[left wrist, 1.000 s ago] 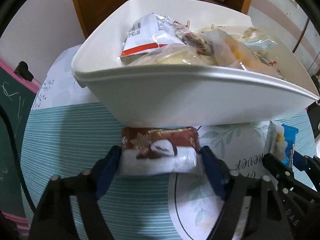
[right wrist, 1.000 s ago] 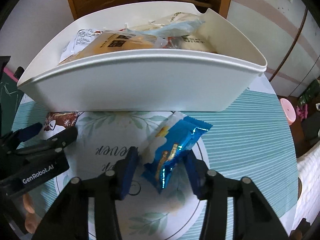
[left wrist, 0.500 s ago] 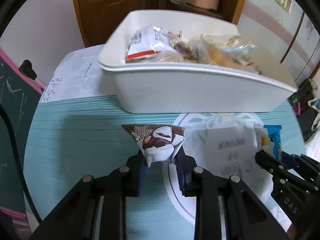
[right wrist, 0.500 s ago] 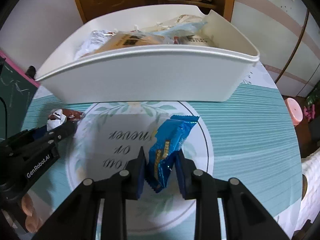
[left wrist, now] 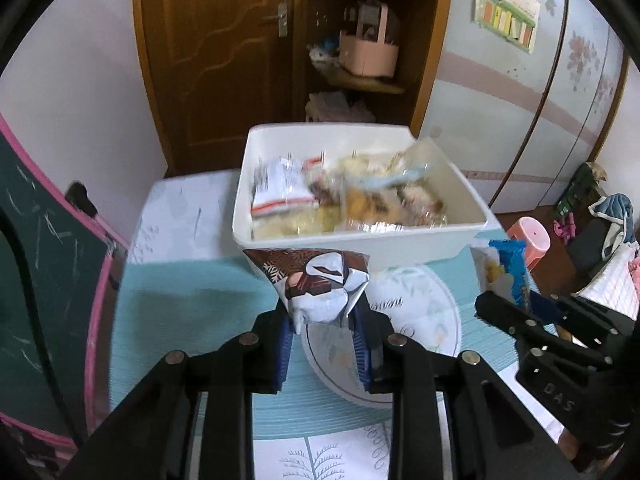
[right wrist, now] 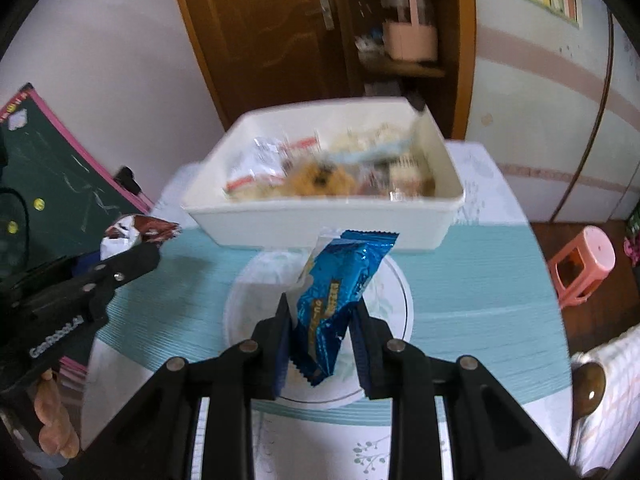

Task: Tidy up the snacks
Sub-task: 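Lift both packs over the white basket and open both grippers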

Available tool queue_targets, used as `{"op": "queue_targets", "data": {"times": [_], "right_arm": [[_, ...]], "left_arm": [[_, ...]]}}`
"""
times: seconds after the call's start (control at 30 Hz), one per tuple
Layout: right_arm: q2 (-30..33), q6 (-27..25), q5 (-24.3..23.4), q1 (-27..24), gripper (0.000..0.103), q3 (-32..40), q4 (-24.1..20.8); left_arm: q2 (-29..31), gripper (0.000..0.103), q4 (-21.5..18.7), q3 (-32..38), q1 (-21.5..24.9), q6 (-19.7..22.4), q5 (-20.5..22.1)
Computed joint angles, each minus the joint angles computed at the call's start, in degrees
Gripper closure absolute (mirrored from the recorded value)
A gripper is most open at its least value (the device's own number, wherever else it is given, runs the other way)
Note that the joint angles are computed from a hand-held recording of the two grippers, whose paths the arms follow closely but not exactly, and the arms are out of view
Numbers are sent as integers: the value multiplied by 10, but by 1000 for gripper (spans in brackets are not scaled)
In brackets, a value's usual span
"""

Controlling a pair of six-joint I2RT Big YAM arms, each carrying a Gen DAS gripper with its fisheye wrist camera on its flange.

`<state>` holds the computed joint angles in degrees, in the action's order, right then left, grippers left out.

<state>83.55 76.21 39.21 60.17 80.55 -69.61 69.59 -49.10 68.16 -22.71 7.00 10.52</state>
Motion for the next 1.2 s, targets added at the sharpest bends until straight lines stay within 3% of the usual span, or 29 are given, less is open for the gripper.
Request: {"op": "queue_targets", "data": {"times": [0.23, 0.4, 0.63, 0.83, 1.0, 1.2], "right_arm": [[2, -62, 81, -3, 76, 100, -74], [8, -126, 127, -22, 76, 171, -104], [32, -187, 163, -58, 76, 265, -146], [57, -230, 178, -110, 76, 342, -168], [61, -253, 127, -152, 76, 331, -139], [64, -254, 51, -189, 76, 272, -95]], "left_arm": [[14, 78, -29, 93, -13, 15, -40], [34, 78, -28, 155, -20, 19, -76], [77, 78, -42, 246, -34, 21, -117], [154, 78, -70, 364, -34, -4, -143], [198, 78, -85, 404, -32, -28, -137], [236, 78, -78, 390, -43, -24, -142]]}}
